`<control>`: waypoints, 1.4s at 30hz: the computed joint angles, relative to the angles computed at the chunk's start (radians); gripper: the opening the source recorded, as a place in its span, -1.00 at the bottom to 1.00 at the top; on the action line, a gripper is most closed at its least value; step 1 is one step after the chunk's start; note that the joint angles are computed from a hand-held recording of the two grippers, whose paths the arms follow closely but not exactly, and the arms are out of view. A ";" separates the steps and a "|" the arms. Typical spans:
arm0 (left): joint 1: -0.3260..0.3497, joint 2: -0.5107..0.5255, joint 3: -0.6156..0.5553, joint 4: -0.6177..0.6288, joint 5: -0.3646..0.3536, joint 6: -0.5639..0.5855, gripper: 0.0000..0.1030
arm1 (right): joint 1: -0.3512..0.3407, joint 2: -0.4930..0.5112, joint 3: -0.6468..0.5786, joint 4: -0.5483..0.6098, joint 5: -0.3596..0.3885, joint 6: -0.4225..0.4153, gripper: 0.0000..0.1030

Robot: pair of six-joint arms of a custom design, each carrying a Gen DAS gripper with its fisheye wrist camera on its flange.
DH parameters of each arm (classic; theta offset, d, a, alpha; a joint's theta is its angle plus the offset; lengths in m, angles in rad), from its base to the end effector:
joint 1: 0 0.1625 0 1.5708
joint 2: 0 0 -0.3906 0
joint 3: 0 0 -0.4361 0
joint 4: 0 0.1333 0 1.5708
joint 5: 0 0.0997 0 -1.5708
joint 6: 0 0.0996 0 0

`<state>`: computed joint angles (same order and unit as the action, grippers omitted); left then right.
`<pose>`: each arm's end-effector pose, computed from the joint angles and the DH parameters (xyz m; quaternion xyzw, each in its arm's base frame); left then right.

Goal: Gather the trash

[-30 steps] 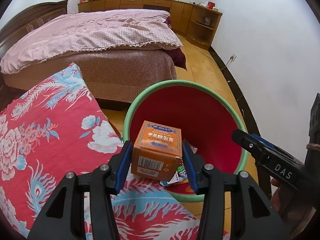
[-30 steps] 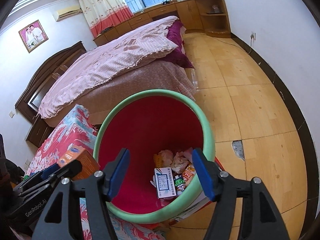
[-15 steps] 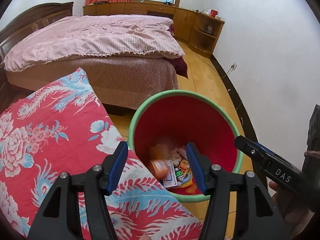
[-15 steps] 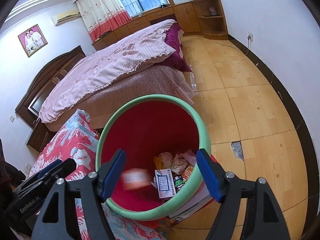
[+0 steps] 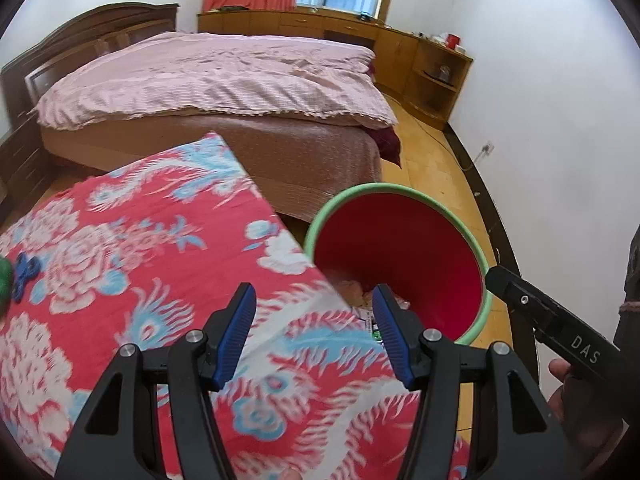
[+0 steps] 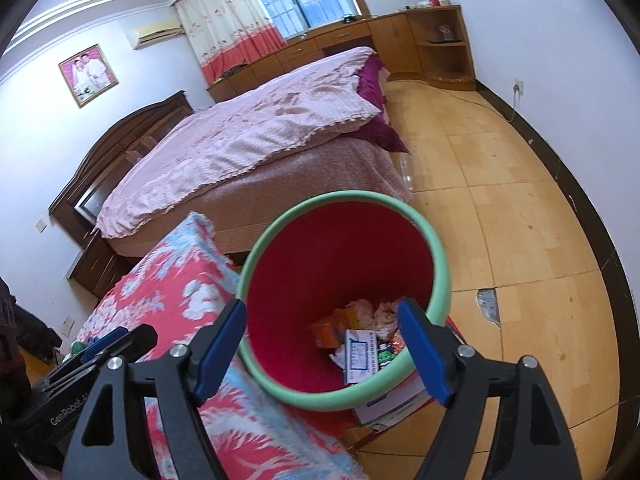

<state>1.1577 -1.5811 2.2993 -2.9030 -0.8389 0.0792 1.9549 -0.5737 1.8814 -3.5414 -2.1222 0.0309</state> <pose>0.0030 -0.4910 0.2630 0.1120 0.8896 -0.3349 0.2895 0.2897 -0.5002 -0.0521 0.0726 -0.9113 0.3594 0.1874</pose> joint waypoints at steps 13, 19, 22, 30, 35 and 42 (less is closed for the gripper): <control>-0.045 -0.250 0.124 0.065 0.122 -0.080 0.17 | 0.108 0.023 0.003 0.024 0.029 -0.012 0.65; -0.073 -0.384 0.185 0.125 0.192 -0.126 0.17 | 0.162 0.038 0.004 0.030 0.035 -0.024 0.74; -0.084 -0.454 0.211 0.164 0.221 -0.154 0.17 | 0.188 0.047 0.005 0.036 0.034 -0.028 0.74; -0.129 -0.653 0.279 0.322 0.329 -0.258 0.17 | 0.240 0.066 0.009 0.043 0.032 -0.034 0.80; -0.153 -0.753 0.304 0.436 0.378 -0.327 0.17 | 0.262 0.070 0.022 0.040 0.029 -0.030 0.84; -0.201 -0.886 0.336 0.606 0.441 -0.426 0.17 | 0.288 0.077 0.029 0.042 0.025 -0.026 0.86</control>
<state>0.9568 -2.4673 2.6353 -2.2966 -0.3976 -0.3465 2.2427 -0.4967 1.9107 -3.4995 -2.0970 0.0047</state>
